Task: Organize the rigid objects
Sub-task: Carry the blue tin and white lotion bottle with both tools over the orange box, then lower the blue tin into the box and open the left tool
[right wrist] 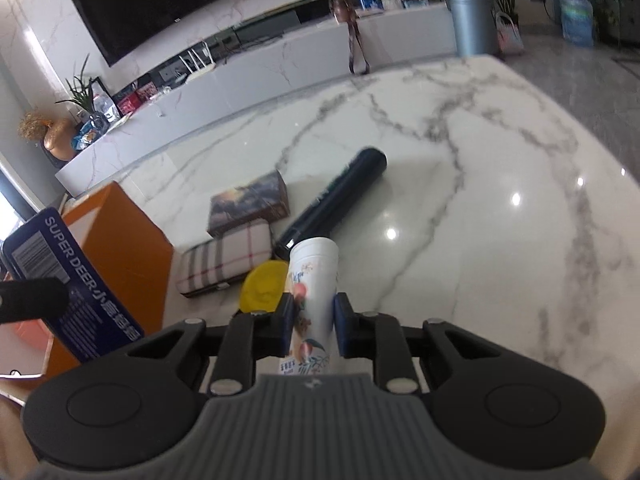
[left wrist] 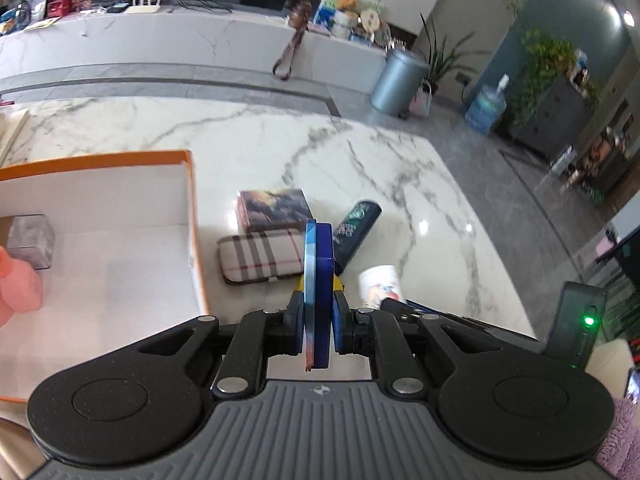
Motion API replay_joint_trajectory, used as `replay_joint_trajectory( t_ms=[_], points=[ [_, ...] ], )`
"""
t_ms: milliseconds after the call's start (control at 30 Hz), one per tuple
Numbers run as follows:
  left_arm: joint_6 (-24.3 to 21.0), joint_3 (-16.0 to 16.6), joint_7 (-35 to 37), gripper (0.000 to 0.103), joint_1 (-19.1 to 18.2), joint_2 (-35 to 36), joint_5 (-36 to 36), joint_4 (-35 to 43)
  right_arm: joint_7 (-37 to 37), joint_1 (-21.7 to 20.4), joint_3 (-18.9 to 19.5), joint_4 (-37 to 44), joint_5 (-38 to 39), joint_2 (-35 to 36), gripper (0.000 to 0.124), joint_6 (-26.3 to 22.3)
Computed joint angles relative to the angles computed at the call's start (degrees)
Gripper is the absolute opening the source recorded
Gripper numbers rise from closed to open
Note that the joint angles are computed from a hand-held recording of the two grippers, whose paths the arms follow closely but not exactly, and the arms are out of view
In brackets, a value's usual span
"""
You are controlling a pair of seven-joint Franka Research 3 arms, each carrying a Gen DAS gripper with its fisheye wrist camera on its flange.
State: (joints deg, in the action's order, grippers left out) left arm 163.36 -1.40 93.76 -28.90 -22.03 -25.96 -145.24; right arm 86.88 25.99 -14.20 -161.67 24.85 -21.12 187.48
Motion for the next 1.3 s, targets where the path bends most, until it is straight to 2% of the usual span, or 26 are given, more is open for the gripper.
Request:
replay_joint_trajectory(
  t_ms=[33,133,200,300,433,567,633,700,733,967,1067,1200,1300],
  points=[
    [0.1,0.5,0.2,0.015,0.1,-1.0,-0.4,-0.5,0.2,-1.6,1.7,-0.3,0.0,-1.2,0.021,-0.3],
    [0.1,1.6,0.2,0.015,1.0,-3.6,0.0,-1.6,0.3,-2.2,3.1,-0.8,-0.2,-5.0,0.021,0.2],
    [-0.3,2.5,0.1,0.015,2.0,-4.9,0.9,-2.1,0.0,-0.3,2.3,-0.2,-0.5,-7.2,0.021,0.4],
    [-1.5,3.7,-0.2,0.015,4.3,-5.8,2.9,-1.9,-1.2,6.2,-1.5,1.8,-1.4,-9.3,0.021,0.7],
    [-3.9,5.0,0.7,0.015,7.7,-4.4,5.7,-0.3,-3.6,18.1,-8.4,6.2,-1.8,-8.7,0.021,-0.1],
    [-7.8,8.3,5.5,0.015,9.0,0.0,2.1,2.6,-6.7,28.8,-13.7,12.2,0.4,-4.0,0.021,-2.0],
    [-9.7,8.1,7.2,0.015,10.9,3.0,1.7,4.4,-8.1,33.0,-15.8,15.3,2.1,-0.6,0.021,-3.5],
    [-11.4,7.5,8.8,0.015,12.7,6.5,1.9,6.7,-10.1,38.2,-19.6,18.8,4.8,3.0,0.021,-6.0],
    [-12.5,7.4,10.0,0.015,13.6,7.9,1.8,7.7,-10.7,39.5,-20.5,20.6,6.0,5.1,0.021,-7.7],
    [-17.8,4.2,13.8,0.015,19.0,15.8,0.8,13.6,-17.6,40.3,-20.9,30.0,16.1,18.4,0.021,-15.3],
    [-18.6,3.1,19.6,0.014,20.6,17.5,-3.7,15.5,-17.2,38.0,-19.1,32.8,16.4,22.1,0.021,-17.2],
    [-19.7,0.1,20.6,0.014,23.4,19.6,-0.2,18.5,-15.2,34.8,-16.9,35.9,15.7,26.0,0.022,-19.2],
    [-22.1,-1.4,24.3,0.014,25.7,20.1,-2.6,20.0,-12.6,32.9,-15.5,36.9,13.3,26.8,0.022,-20.4]
  ],
)
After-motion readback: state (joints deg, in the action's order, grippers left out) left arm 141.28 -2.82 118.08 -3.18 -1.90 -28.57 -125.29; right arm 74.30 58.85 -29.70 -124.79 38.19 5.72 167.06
